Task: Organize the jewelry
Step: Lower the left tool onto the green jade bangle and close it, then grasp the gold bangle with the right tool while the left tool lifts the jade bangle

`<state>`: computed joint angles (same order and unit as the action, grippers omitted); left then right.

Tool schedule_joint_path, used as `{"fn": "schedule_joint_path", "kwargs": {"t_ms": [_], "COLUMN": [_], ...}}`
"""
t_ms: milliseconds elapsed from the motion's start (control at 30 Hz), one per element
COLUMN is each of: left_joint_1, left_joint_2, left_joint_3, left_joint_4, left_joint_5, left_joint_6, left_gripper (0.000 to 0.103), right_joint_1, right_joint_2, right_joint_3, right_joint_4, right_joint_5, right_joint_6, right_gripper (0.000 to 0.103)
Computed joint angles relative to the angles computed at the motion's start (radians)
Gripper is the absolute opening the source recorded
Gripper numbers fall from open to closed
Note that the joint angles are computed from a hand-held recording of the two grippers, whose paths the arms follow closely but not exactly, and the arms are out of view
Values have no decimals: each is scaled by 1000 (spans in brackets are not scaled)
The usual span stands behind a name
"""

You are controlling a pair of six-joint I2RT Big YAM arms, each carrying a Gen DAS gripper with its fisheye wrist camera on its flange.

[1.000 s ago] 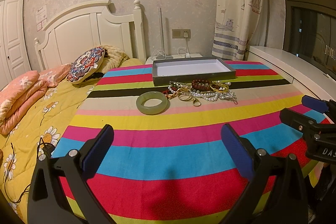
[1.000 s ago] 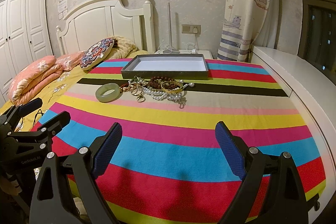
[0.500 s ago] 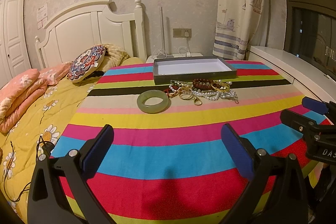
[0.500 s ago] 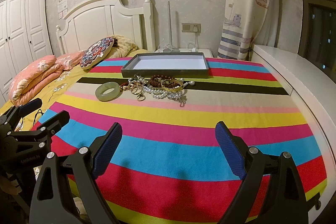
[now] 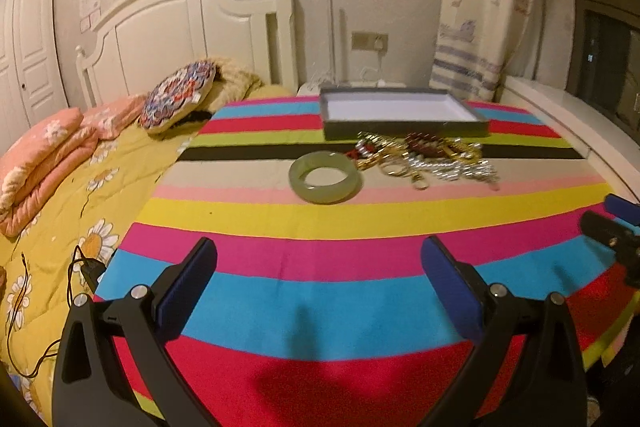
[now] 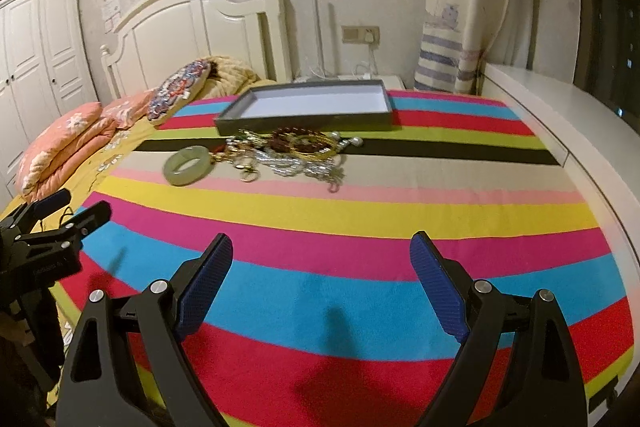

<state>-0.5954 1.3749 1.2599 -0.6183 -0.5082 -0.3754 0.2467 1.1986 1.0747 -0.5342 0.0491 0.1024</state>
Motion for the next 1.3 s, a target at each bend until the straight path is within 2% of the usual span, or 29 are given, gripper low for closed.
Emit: {"fn": "schedule_joint_path", "kwargs": {"t_ms": [200, 300, 500, 633, 733, 833, 1000, 1100, 1233, 1300], "left_joint_1": [102, 133, 171, 190, 200, 211, 204, 212, 212, 209], "left_joint_2": [104, 170, 298, 374, 416, 452, 503, 520, 514, 517], "left_joint_3": [105, 183, 336, 424, 471, 513, 571, 589, 574, 576], "left_joint_4": [-67, -113, -189, -236, -265, -282, -308, -316, -271, -268], "left_joint_5": [138, 185, 214, 223, 226, 270, 244, 279, 312, 306], "left_joint_6": [-4, 0, 25, 31, 37, 44, 86, 90, 111, 112], "left_gripper": [101, 101, 101, 101, 101, 101, 101, 94, 79, 79], "right_joint_1": [-55, -75, -95, -88, -79, -76, -68, -57, -54, -51], "right_joint_2": [110, 156, 266, 342, 405, 458, 529, 561, 590, 598], "right_joint_3": [99, 138, 251, 345, 416, 474, 559, 598, 631, 643], "right_joint_4": [-99, -105, -152, -212, -229, -252, -299, -314, -321, -323], "right_joint_5": [-35, -60, -126, -131, -142, -157, -176, -148, -147, -152], "right_joint_6": [-35, -48, -58, -93, -104, -105, -114, -143, -147, -149], "right_gripper": [87, 87, 87, 87, 87, 87, 87, 87, 87, 87]}}
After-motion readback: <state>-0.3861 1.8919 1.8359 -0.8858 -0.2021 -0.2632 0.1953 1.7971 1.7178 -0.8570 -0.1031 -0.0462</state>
